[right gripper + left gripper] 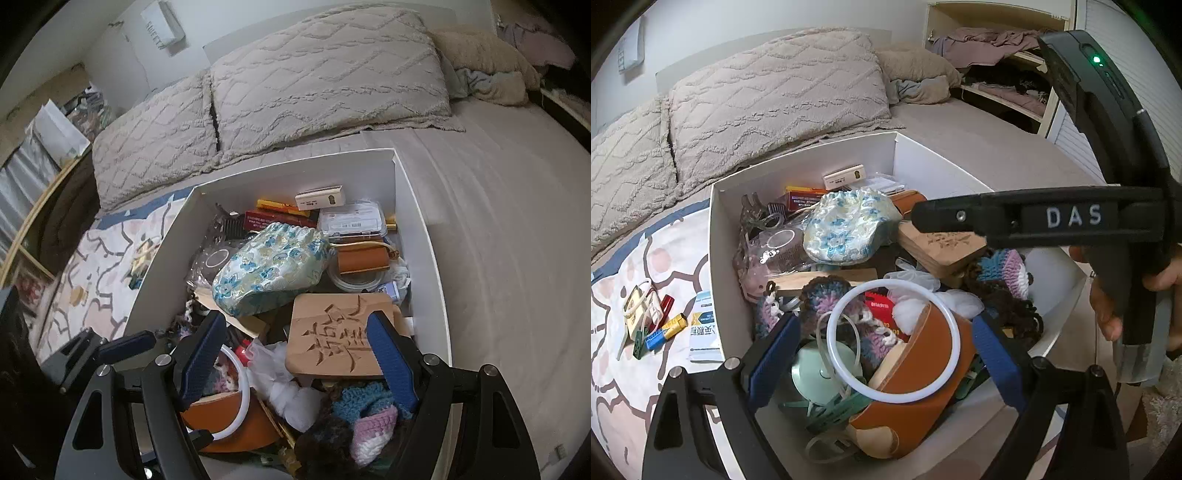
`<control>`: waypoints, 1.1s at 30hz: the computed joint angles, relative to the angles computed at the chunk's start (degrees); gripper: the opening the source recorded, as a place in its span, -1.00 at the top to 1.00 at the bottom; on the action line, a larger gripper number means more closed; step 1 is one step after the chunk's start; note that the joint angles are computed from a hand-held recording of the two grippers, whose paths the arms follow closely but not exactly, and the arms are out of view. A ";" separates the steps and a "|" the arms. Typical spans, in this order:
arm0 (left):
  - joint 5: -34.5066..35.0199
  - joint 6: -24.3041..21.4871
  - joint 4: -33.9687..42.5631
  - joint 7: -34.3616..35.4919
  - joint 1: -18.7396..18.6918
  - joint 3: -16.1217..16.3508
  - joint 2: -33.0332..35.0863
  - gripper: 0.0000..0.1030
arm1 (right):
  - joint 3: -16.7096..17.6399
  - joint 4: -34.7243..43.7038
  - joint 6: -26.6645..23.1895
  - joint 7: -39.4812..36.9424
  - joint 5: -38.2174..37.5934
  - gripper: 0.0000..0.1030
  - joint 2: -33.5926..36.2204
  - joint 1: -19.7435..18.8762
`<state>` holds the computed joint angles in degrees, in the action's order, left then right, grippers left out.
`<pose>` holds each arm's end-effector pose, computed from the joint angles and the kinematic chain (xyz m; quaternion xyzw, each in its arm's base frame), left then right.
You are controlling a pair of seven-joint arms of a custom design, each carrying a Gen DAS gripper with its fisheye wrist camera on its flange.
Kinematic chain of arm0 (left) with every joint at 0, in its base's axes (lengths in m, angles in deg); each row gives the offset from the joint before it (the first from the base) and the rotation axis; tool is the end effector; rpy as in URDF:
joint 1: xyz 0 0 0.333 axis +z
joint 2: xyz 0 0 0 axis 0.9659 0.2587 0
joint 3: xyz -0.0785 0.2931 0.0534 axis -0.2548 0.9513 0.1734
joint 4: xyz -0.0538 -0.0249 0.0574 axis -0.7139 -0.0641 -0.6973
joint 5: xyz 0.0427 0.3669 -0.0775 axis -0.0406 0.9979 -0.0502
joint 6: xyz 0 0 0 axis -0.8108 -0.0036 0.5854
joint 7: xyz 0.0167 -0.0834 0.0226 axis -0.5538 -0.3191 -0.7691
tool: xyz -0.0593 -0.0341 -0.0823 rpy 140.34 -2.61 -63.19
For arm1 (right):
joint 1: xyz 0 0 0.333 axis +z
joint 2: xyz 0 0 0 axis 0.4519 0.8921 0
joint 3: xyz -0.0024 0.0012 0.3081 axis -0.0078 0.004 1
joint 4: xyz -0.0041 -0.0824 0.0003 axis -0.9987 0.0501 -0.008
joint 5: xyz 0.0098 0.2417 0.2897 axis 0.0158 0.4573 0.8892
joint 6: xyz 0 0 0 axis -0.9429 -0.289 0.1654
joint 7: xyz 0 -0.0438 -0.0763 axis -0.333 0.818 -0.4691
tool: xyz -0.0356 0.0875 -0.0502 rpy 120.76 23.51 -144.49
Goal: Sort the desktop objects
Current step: 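Open the left gripper to drop the ring while the right gripper releases the carved block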
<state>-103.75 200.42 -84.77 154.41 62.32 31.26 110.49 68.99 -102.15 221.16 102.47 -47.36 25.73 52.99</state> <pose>0.6674 -0.2930 0.5517 -0.2528 0.9042 -0.3401 0.0538 0.6327 0.3348 0.5528 -0.5109 0.7907 -0.1744 0.2888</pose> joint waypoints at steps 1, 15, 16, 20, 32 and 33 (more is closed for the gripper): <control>0.02 0.00 0.00 -0.07 0.01 0.04 -0.01 -0.83 | 0.05 0.42 -0.50 -0.39 -0.01 -0.53 0.21 0.06; -1.78 0.46 0.10 0.27 1.46 -0.18 -0.56 -0.83 | -0.28 4.23 -4.49 -2.07 -0.70 -0.53 2.06 1.41; -2.15 0.14 0.22 0.41 1.66 -0.32 -0.52 -0.83 | -0.25 4.62 -4.88 -2.37 -0.63 -0.53 2.25 1.47; -3.18 -0.69 -0.23 1.85 2.16 -0.69 -0.88 -0.97 | -0.30 6.87 -7.39 -3.92 -0.39 -0.53 3.26 1.91; -4.79 1.12 -3.49 3.59 2.24 -0.68 -3.17 -1.00 | -1.22 5.26 -8.49 -0.82 -2.96 -0.96 1.71 2.91; -4.83 1.27 -3.57 3.78 2.27 -0.66 -3.23 -1.00 | -1.22 5.19 -8.32 -0.69 -3.29 -0.96 1.64 2.96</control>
<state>-108.59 201.69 -88.34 158.19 64.59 30.60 107.25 67.77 -96.96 212.84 101.78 -50.65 27.36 55.94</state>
